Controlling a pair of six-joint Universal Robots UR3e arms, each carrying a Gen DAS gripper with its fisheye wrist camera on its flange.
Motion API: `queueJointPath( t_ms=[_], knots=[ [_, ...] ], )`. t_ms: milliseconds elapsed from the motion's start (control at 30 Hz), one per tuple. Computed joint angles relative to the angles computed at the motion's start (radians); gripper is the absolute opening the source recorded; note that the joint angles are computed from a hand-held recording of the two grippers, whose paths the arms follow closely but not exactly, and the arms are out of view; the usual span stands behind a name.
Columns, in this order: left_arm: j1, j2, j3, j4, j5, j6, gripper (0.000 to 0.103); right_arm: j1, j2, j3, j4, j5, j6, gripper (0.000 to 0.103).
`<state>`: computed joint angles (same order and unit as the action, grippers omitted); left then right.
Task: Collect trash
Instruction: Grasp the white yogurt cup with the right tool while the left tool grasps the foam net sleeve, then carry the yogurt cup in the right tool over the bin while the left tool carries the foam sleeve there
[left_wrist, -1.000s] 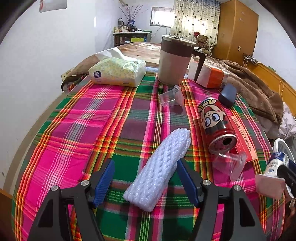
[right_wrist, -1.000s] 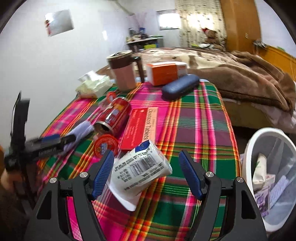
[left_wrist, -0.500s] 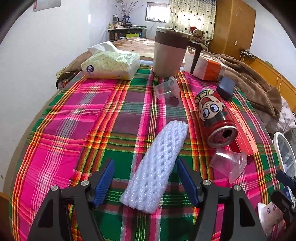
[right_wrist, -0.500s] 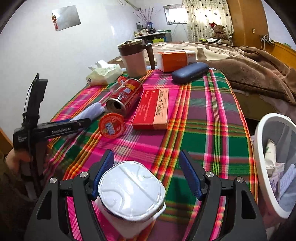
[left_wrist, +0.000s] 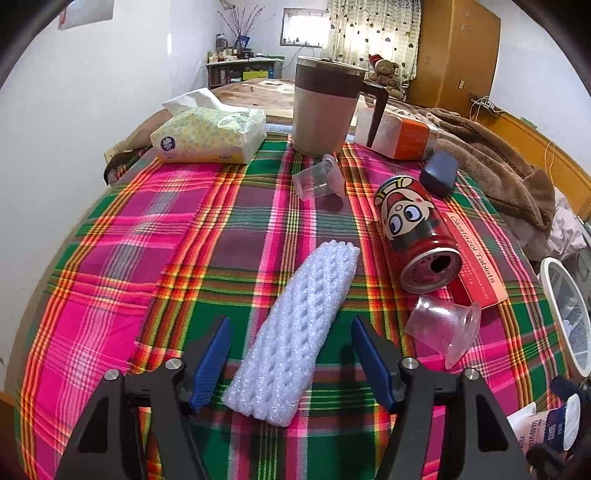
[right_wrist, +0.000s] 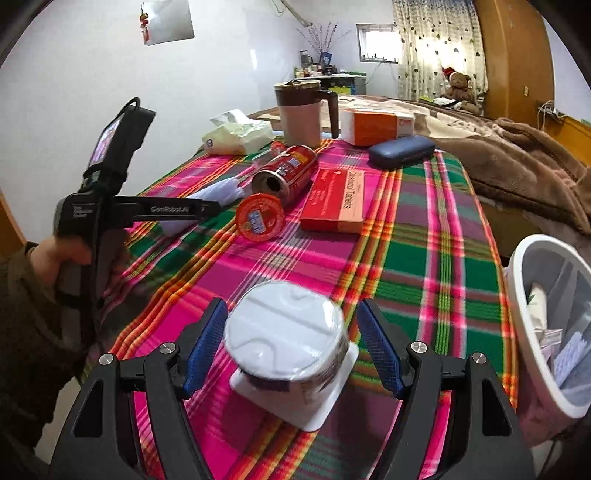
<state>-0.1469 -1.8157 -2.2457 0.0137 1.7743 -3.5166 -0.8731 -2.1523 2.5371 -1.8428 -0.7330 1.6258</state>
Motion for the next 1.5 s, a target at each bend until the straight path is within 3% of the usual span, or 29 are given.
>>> queueJointPath(
  t_ms=[100, 233, 367, 567, 1033, 1500],
  knots=[
    [0.006, -0.008, 0.002, 0.006, -0.01, 0.0, 0.057, -0.006, -0.02, 0.019, -0.017, -0.006, 0.014, 0.074],
    [0.008, -0.018, 0.004, 0.029, -0.017, 0.004, 0.053, -0.037, -0.046, 0.012, 0.063, 0.001, -0.031, 0.074],
    [0.017, -0.031, 0.011, 0.038, -0.043, 0.0, 0.04, -0.052, -0.059, 0.012, 0.082, 0.004, -0.042, 0.055],
    [0.014, -0.03, 0.01, 0.04, -0.054, -0.009, 0.029, -0.077, -0.067, 0.003, 0.133, 0.012, -0.074, 0.054],
    [-0.106, 0.064, -0.009, 0.018, 0.035, -0.066, 0.028, -0.143, -0.089, -0.044, 0.259, 0.059, -0.136, 0.054],
    [-0.332, 0.041, 0.206, -0.108, 0.157, -0.122, 0.028, -0.256, 0.02, -0.16, 0.286, 0.131, -0.141, 0.054]
  ],
)
